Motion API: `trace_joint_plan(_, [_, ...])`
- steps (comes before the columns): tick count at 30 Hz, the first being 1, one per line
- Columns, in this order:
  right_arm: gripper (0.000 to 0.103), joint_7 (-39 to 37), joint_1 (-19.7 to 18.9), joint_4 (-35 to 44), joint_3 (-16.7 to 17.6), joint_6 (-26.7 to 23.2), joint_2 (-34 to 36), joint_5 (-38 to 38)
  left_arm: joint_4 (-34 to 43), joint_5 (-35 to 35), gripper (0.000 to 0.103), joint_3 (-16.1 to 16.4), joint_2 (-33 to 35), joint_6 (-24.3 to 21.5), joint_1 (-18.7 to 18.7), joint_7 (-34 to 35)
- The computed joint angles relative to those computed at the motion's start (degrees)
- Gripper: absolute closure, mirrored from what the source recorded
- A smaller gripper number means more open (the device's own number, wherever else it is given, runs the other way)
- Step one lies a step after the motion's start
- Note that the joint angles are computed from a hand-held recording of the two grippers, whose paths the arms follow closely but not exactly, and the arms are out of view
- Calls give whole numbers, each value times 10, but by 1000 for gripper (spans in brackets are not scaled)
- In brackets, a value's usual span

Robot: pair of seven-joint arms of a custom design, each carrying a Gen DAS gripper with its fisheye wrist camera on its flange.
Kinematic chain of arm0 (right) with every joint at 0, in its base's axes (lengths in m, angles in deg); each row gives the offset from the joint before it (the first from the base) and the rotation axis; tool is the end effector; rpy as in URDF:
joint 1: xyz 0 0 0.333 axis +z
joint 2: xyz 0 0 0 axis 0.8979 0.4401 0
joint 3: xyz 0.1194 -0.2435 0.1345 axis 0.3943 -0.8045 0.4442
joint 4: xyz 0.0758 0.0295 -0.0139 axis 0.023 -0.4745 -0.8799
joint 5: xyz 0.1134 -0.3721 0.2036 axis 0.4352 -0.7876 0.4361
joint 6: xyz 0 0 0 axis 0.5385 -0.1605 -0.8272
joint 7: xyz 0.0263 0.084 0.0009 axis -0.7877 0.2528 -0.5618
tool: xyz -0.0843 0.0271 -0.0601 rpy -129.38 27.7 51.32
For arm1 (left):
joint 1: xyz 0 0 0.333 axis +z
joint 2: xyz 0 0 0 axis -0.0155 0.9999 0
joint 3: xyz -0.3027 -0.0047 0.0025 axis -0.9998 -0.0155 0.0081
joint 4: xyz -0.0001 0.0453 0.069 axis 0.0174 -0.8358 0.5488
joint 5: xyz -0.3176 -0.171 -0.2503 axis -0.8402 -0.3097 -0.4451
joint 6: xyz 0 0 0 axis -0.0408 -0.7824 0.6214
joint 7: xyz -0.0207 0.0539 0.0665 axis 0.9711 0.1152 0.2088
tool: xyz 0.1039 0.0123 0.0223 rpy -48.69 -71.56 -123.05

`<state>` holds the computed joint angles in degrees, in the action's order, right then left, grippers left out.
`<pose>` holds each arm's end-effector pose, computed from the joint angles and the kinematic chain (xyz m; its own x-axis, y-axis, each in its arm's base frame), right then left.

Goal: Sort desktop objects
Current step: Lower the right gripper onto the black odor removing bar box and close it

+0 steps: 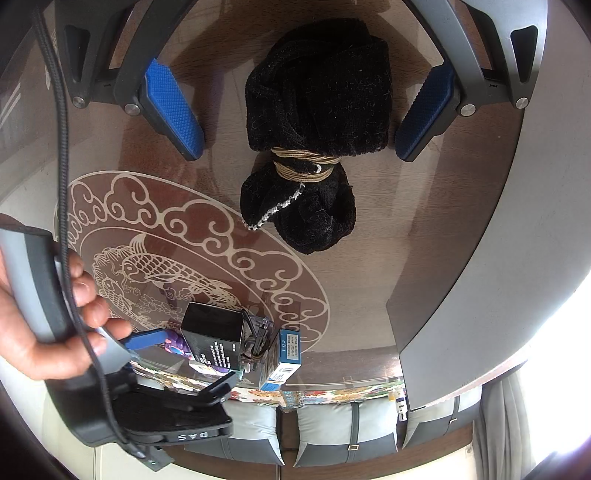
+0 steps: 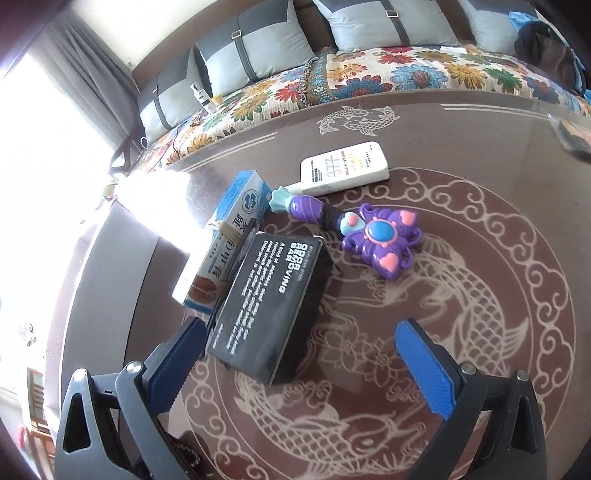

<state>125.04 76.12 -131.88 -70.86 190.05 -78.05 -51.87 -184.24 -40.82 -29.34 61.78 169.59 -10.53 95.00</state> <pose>0.5118 0.2021 0.4552 -0.4856 -0.7970 -0.3592 -0.6712 0.6032 -0.4309 0.4600 -0.0335 0.4078 -0.6120 -0.7909 0.0015 -0.6426 0.4961 -0.5839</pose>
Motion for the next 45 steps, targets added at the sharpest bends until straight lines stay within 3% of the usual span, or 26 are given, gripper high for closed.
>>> trace_joint_plan(3, [1,-29,10,48,-11,-16,56,28,0,0,0,0,0,0,0,0])
trace_joint_plan(4, [7,-24,11,55,-11,-24,63,23,0,0,0,0,0,0,0,0])
trace_joint_plan(5, [26,4,7,57,-3,-32,62,-15,0,0,0,0,0,0,0,0])
trace_joint_plan(6, [33,4,11,47,-8,-8,58,-12,0,0,0,0,0,0,0,0])
trace_joint_plan(8, [36,6,14,23,-12,14,41,-6,0,0,0,0,0,0,0,0])
trace_joint_plan(11, [41,-34,23,-3,-10,-6,6,-2,0,-1,0,0,0,0,0,1])
trace_joint_plan(15, [41,-101,43,-74,7,-60,-87,17,0,-1,0,0,0,0,0,1])
trace_joint_plan(20, [43,-76,87,-190,92,-169,-270,-7,0,-1,0,0,0,0,1,1])
trace_joint_plan(22, [41,-43,107,-215,127,-202,-312,-15,0,-1,0,0,0,0,1,1])
trace_joint_plan(25, [13,-11,123,-232,145,-221,-323,-31,0,-1,0,0,0,0,1,1])
trace_joint_plan(30, [12,-8,131,-226,134,-207,-292,-59,0,-2,0,0,0,0,0,1])
trace_joint_plan(37, [0,7,133,-239,118,-184,-292,-54,0,-1,0,0,0,0,1,1])
trace_joint_plan(45, [0,10,132,-236,118,-183,-286,-57,0,-1,0,0,0,0,1,1])
